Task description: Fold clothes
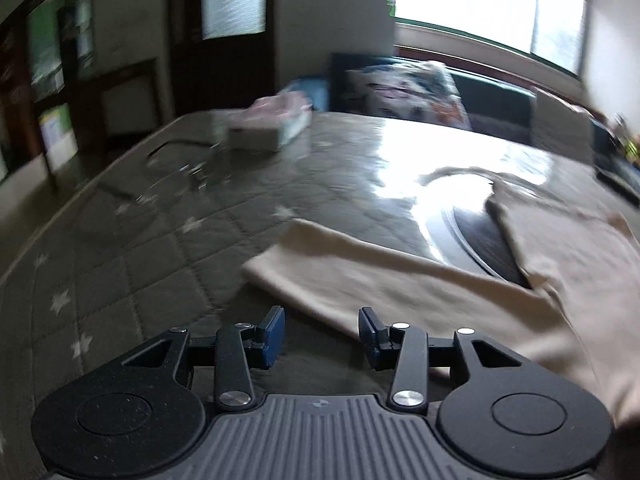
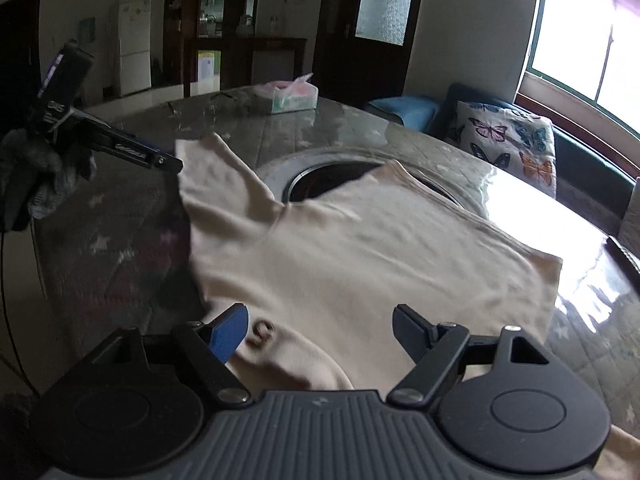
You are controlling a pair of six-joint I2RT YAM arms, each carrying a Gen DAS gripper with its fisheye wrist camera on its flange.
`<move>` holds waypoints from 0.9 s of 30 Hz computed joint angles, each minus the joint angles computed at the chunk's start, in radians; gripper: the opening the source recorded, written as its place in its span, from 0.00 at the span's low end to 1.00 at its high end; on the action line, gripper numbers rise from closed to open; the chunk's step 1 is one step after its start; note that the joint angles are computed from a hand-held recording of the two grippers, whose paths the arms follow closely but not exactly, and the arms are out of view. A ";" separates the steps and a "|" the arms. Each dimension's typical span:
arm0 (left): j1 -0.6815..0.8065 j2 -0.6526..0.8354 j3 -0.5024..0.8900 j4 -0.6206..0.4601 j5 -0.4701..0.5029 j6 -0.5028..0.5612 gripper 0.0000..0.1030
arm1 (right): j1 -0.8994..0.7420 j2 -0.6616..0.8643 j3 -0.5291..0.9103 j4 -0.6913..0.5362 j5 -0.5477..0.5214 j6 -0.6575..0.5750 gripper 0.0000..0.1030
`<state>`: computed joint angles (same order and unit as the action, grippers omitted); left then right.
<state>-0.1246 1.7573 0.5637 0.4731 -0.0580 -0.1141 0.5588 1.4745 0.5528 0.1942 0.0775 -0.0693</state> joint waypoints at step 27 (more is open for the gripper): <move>-0.202 -0.250 -0.053 0.080 0.156 -0.033 0.03 | -0.096 -0.027 0.010 -0.001 -0.132 0.094 0.73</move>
